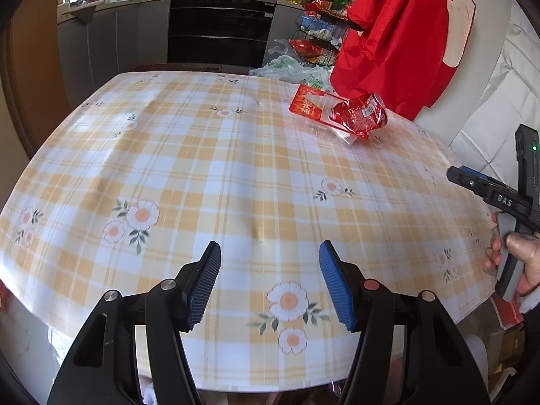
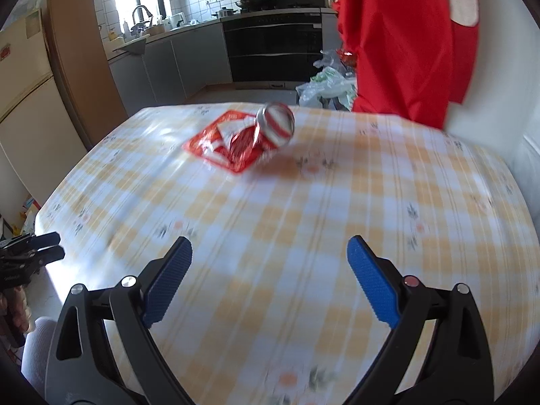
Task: Collect trash
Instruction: 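Move both tools to the red can and grasp it with the right tool, then grasp the red food package with left tool while right tool lifts the can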
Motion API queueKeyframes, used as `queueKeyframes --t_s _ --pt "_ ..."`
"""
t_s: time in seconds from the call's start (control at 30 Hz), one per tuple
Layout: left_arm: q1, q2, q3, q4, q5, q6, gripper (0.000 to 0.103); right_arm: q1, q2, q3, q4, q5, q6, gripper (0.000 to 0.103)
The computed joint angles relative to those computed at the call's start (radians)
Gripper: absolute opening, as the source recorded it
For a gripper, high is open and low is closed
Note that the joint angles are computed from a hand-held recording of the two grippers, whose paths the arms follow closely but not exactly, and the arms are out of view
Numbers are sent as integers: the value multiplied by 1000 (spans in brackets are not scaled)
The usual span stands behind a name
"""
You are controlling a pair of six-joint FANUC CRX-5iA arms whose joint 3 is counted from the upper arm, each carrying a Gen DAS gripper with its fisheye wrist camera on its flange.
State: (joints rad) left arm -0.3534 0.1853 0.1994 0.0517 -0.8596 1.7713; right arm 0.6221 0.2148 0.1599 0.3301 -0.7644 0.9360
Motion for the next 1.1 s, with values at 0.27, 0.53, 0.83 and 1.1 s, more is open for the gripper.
queueKeyframes --t_s 0.27,0.53,0.83,1.1 --pt "19 175 210 41 -26 -54 59 -59 272 340 -37 2 78 90" --pt "33 332 394 87 -75 -78 59 -99 408 538 -139 -83 89 81" --pt "36 502 623 141 -135 -62 65 -132 313 414 -321 -8 131 52" --pt "36 631 814 190 -208 9 68 -127 172 248 -417 62 183 52"
